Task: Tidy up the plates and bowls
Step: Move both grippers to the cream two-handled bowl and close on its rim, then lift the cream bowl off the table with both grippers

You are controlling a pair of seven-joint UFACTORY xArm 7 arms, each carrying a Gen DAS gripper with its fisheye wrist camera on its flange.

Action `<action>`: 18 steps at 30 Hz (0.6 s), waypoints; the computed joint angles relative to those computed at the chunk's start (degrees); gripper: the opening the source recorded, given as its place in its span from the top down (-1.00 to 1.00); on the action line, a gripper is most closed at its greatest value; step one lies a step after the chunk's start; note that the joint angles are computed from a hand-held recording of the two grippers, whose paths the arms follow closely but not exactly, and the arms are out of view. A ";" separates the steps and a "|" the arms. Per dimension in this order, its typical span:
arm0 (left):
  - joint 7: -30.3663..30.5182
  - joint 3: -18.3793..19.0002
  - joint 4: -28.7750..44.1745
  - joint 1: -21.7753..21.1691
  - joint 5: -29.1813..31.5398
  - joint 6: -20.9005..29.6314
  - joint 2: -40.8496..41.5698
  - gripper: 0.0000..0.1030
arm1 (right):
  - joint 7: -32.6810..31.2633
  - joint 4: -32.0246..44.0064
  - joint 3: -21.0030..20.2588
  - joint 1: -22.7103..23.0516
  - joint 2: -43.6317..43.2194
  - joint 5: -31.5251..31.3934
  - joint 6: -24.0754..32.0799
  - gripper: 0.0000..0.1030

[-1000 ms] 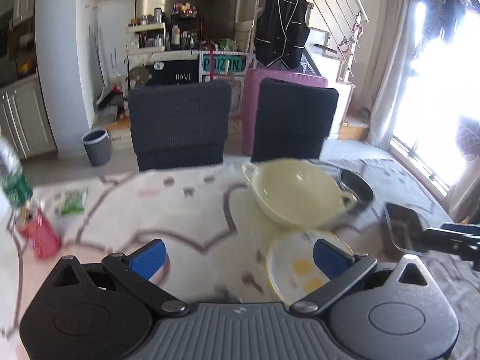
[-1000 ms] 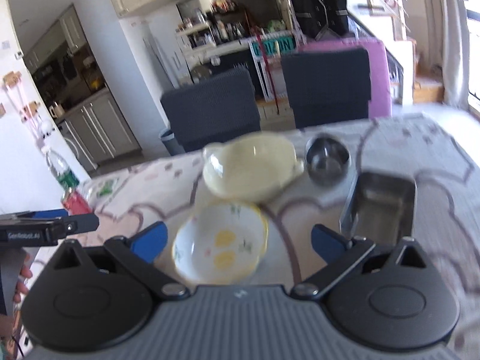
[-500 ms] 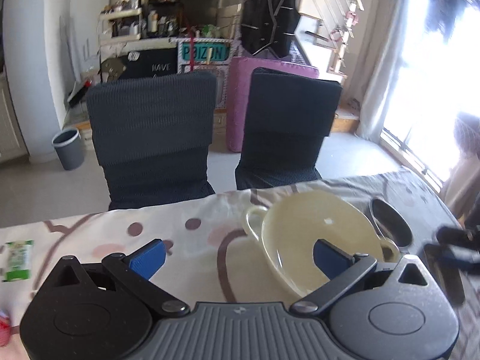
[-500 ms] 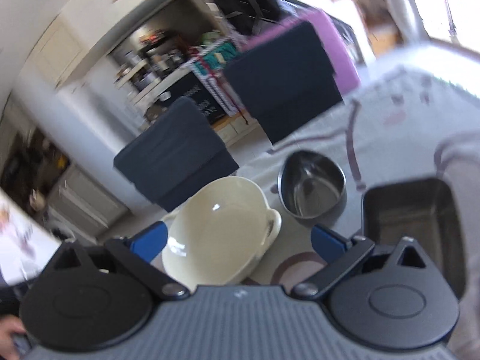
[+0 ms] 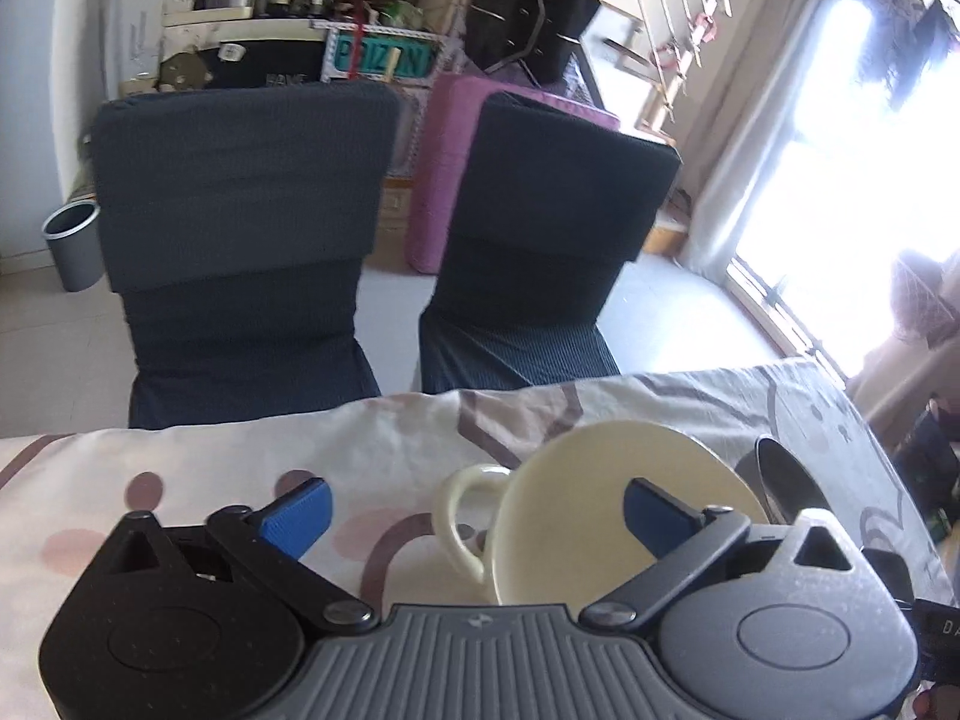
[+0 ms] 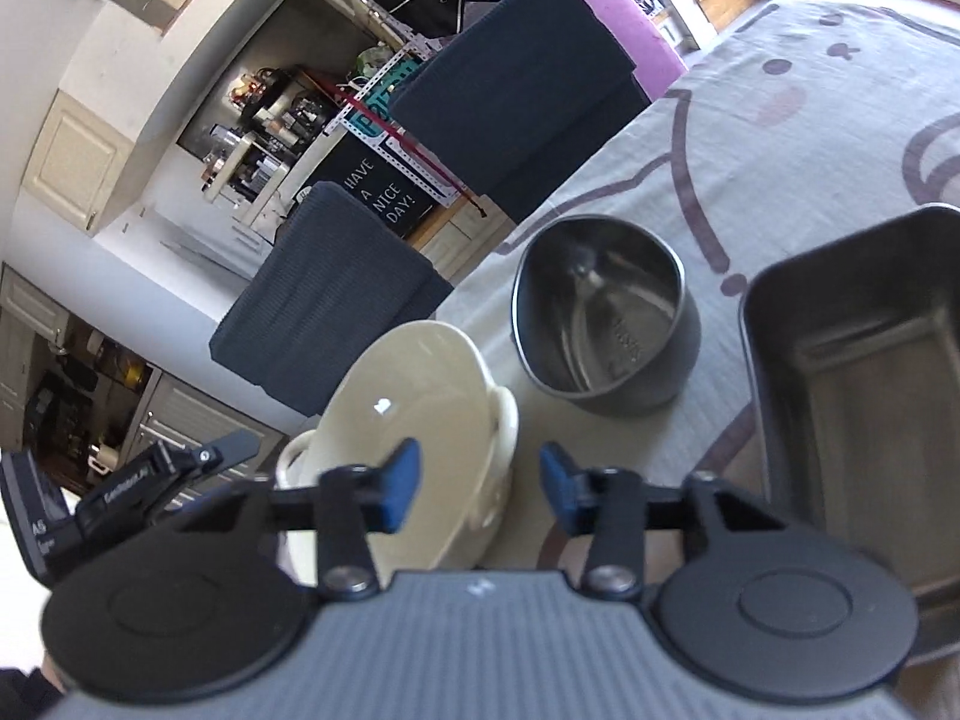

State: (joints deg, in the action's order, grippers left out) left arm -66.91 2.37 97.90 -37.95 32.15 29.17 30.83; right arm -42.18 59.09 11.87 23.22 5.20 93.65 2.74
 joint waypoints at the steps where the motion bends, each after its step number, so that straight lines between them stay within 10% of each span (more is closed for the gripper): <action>1: 1.23 -0.51 0.86 0.28 -0.46 0.65 0.67 -0.63 | -1.01 0.32 0.11 0.16 0.44 0.62 -0.40 0.25; 5: 2.89 -0.76 4.35 0.19 -2.73 5.25 3.37 0.05 | -0.95 0.13 0.17 0.51 0.23 0.26 -0.62 0.53; 10: 1.49 -0.88 0.49 0.82 -3.56 0.69 1.65 0.41 | 1.19 -0.26 0.31 -0.04 0.39 -3.36 -0.46 0.70; 18: -5.76 0.79 -7.78 -1.38 0.61 -0.71 -4.05 0.46 | 0.90 0.97 1.66 -1.26 1.77 -8.68 -0.87 0.73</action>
State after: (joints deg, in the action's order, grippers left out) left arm -72.67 3.15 90.11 -39.33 32.75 28.46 26.77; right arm -41.28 60.06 13.53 21.96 6.97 84.97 1.88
